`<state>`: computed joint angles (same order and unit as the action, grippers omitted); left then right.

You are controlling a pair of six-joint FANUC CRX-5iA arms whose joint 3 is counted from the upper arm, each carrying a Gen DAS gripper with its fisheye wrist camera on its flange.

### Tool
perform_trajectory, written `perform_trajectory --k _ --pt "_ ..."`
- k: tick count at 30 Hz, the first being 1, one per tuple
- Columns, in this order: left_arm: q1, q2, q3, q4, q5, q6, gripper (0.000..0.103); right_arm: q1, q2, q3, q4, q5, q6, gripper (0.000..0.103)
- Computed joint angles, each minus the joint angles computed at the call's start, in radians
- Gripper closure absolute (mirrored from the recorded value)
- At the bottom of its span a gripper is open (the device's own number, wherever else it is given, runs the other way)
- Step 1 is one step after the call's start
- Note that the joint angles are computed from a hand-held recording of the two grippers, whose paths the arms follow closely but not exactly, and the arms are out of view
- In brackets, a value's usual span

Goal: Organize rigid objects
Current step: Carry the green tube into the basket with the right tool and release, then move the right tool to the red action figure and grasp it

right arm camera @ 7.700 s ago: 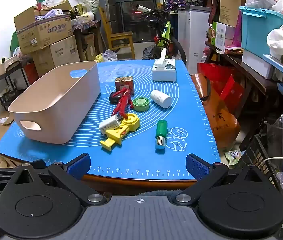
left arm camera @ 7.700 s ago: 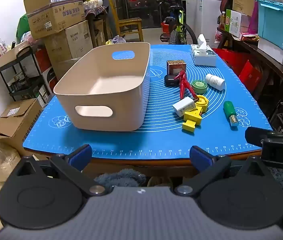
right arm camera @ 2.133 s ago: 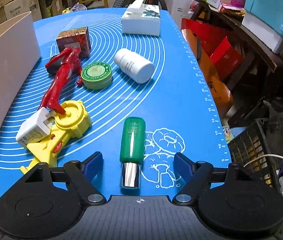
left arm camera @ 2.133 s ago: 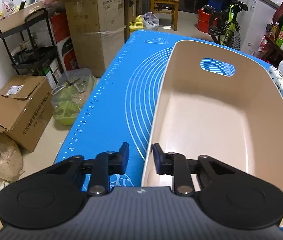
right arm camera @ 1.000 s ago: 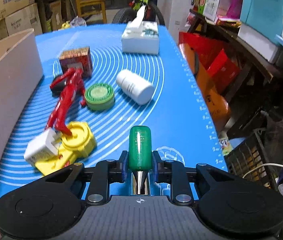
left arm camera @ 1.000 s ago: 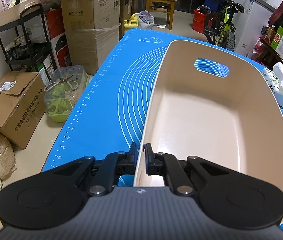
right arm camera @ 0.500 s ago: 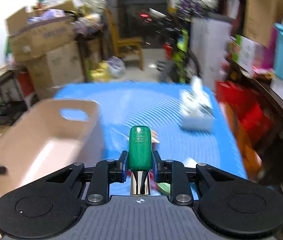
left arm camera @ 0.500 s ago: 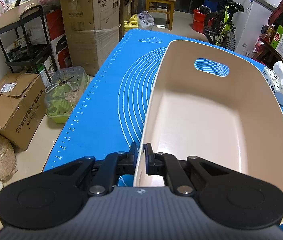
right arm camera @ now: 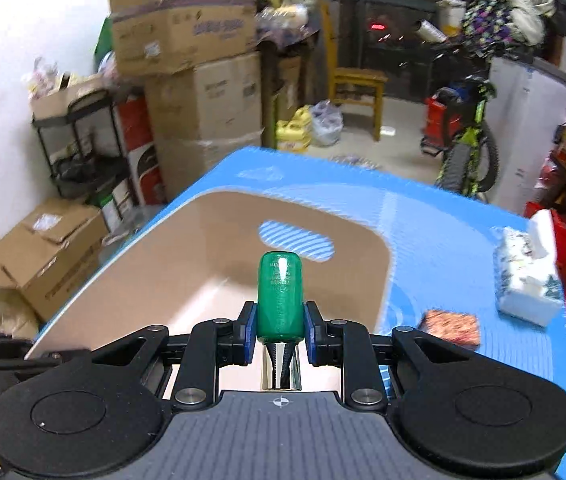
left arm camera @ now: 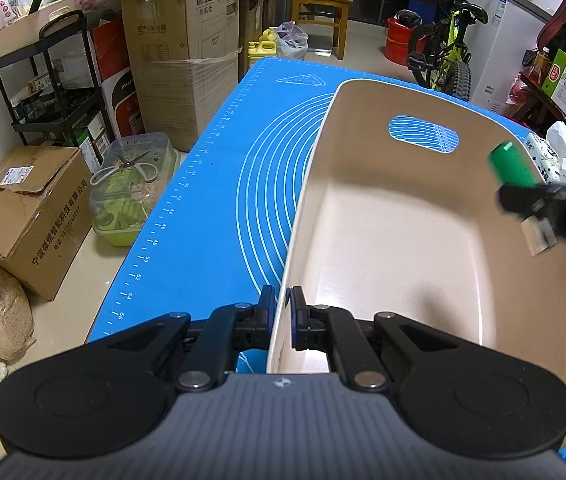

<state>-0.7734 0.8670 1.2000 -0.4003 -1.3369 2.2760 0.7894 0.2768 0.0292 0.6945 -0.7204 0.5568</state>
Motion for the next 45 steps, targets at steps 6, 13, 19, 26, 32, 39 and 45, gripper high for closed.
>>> perform_trajectory --k 6,13,19,26,32,39,45 --pt "0.000 0.004 0.006 -0.002 -0.003 -0.004 0.093 0.018 0.061 0.082 -0.134 -0.074 0.156 0.070" --pt "0.000 0.006 0.010 0.000 -0.006 -0.001 0.093 0.016 0.098 0.145 -0.214 -0.143 0.223 0.069" --pt "-0.001 0.011 0.018 -0.004 -0.012 -0.006 0.093 0.012 0.048 0.086 -0.151 -0.091 0.157 0.038" --pt "-0.001 0.010 0.015 -0.002 -0.009 -0.004 0.093 -0.014 -0.058 -0.046 -0.002 0.001 -0.019 0.026" --pt "-0.002 0.012 0.020 -0.004 -0.013 -0.005 0.093 -0.048 -0.156 -0.162 0.102 -0.018 -0.153 0.019" --pt "-0.002 0.012 0.019 -0.003 -0.012 -0.005 0.093 -0.077 -0.227 -0.274 0.104 -0.094 -0.215 0.018" --pt "-0.001 0.011 0.017 -0.003 -0.011 -0.006 0.093 -0.103 -0.220 -0.329 0.090 -0.093 -0.214 0.018"
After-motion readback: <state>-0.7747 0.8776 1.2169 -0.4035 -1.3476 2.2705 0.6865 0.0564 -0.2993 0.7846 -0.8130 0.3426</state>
